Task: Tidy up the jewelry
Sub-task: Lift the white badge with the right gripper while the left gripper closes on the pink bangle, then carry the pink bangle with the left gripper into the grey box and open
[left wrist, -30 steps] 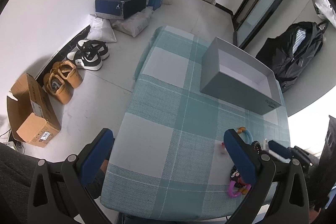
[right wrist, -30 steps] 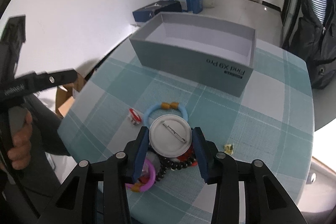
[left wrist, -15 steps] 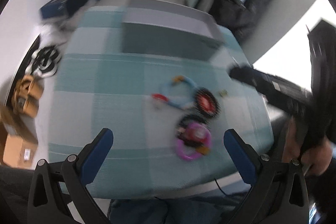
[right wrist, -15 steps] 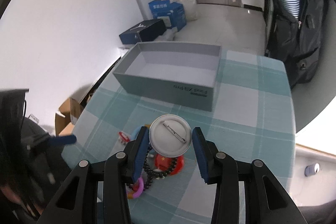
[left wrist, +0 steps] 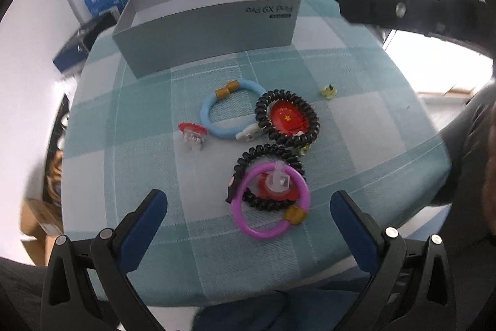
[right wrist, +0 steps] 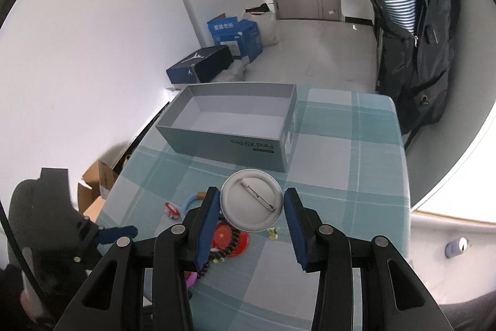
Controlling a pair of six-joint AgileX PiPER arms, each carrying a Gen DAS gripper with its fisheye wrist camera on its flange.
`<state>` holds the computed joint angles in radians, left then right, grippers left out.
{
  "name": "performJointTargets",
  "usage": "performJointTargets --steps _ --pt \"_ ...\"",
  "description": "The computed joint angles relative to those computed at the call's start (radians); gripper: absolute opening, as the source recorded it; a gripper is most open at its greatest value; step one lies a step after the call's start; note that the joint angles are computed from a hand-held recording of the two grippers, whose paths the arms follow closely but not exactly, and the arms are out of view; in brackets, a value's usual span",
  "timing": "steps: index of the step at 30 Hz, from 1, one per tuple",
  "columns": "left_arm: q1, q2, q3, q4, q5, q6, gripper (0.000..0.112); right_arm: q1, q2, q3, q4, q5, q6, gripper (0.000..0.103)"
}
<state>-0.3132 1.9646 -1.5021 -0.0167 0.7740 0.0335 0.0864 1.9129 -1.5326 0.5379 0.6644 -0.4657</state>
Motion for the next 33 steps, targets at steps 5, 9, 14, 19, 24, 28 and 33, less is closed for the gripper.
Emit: performJointTargets --steps 5,9,14,19,24,28,33 --pt "-0.005 0.001 0.004 0.073 -0.014 -0.020 0.086 -0.020 -0.012 0.014 0.029 0.001 -0.015 0.041" --pt "-0.023 -0.002 0.015 0.063 -0.016 0.004 0.069 -0.031 -0.022 0.027 0.050 -0.001 -0.029 0.041" --pt "-0.051 -0.003 0.026 0.081 -0.024 0.001 0.050 -0.033 -0.030 0.038 0.054 -0.005 -0.035 0.041" --pt "-0.026 -0.040 0.045 -0.015 -0.030 0.060 0.049 -0.035 -0.035 0.042 0.055 -0.007 -0.033 0.041" --pt "0.009 -0.057 0.028 -0.161 -0.023 0.145 0.049 -0.037 -0.031 0.037 0.052 -0.002 -0.024 0.041" --pt "0.036 -0.073 0.025 -0.252 -0.024 0.199 0.049 -0.031 -0.027 0.032 0.040 -0.001 -0.014 0.041" --pt "0.062 -0.076 -0.005 -0.320 -0.011 0.236 0.049 -0.030 -0.019 0.020 0.042 0.007 -0.005 0.041"
